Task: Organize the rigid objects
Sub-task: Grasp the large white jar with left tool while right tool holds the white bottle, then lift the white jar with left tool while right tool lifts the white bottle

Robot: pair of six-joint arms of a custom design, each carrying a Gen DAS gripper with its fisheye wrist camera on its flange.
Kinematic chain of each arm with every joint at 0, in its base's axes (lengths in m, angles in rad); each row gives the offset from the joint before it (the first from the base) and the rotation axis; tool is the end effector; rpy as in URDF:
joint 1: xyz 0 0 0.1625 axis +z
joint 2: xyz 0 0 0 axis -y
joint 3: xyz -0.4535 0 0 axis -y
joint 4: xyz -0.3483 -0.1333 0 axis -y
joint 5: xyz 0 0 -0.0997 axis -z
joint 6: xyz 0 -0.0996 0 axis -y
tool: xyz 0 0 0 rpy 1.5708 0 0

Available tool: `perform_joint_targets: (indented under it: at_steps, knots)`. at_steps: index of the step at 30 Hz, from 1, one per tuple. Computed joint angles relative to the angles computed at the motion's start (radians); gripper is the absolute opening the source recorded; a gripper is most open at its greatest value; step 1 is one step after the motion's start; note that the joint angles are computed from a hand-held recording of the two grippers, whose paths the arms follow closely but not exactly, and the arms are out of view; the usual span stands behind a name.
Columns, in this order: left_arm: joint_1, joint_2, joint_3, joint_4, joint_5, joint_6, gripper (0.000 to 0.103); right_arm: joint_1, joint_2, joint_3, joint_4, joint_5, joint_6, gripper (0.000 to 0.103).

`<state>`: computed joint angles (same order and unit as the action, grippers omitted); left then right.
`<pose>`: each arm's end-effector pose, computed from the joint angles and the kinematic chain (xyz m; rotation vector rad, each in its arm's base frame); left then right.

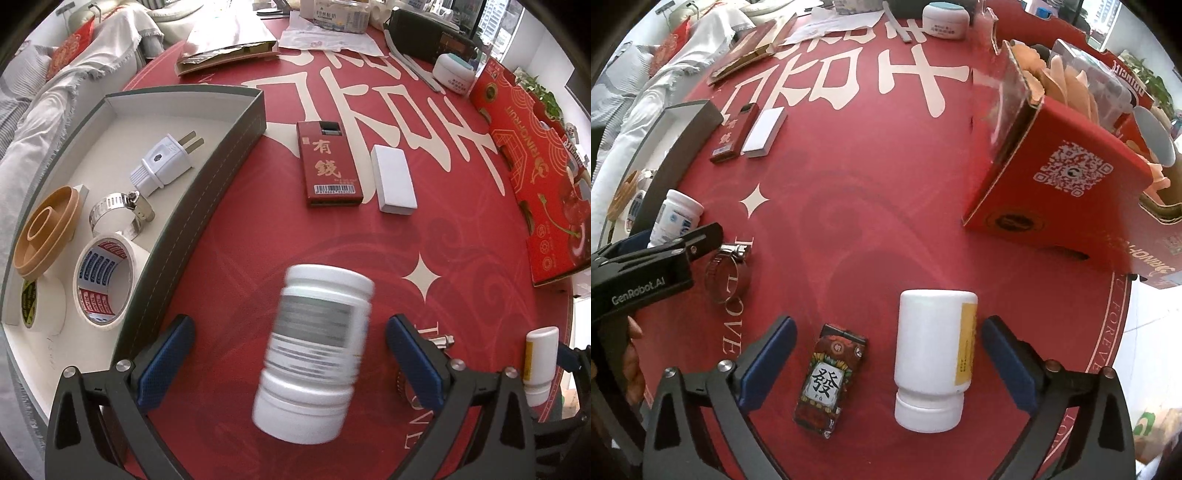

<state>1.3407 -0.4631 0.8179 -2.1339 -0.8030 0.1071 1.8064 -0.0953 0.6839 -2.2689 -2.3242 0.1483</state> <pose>0.0045 -0.8686 0.1946 0.2991 2.3538 -0.3062 0.2613 -0.8095 -0.0490 0.0528 -2.4041 0.3108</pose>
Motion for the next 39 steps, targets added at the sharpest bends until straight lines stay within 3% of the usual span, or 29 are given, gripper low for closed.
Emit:
perform_joint_targets:
  at_steps: [3,5,7,8,10,12,17,25,29,39]
  knots:
    - [0.000,0.013,-0.037,0.045,0.002,-0.015,0.103,0.001,0.041,-0.093,0.078,-0.007,0.021,0.101]
    - [0.000,0.031,-0.085,0.103,0.002,-0.029,0.102,0.004,0.067,-0.157,0.136,-0.027,0.057,0.092]
    - [-0.001,0.042,-0.123,0.159,-0.001,-0.039,0.099,0.008,0.090,-0.208,0.169,-0.057,0.077,0.068]
    - [-0.004,0.042,-0.126,0.165,-0.004,-0.031,0.093,0.008,0.071,-0.171,0.145,-0.065,0.074,0.062]
    - [-0.011,0.031,-0.106,0.151,-0.014,0.000,0.075,0.006,0.040,-0.113,0.104,-0.068,0.070,0.037]
    - [-0.018,0.014,-0.078,0.135,-0.019,0.020,0.042,-0.003,0.011,-0.068,0.081,-0.039,0.078,0.037]
    - [-0.009,-0.028,-0.053,0.200,-0.076,-0.085,0.042,-0.010,-0.048,0.040,0.002,0.005,0.101,0.037]
    - [-0.041,-0.198,0.265,-0.014,-0.092,-0.091,0.042,0.008,-0.135,0.220,-0.159,0.073,0.105,0.037]
    - [-0.064,-0.270,0.406,-0.117,-0.082,-0.073,0.042,0.027,-0.150,0.272,-0.219,0.062,0.067,0.037]
    - [-0.105,-0.368,0.626,-0.345,-0.027,0.008,0.042,0.065,-0.186,0.418,-0.337,0.104,0.025,0.037]
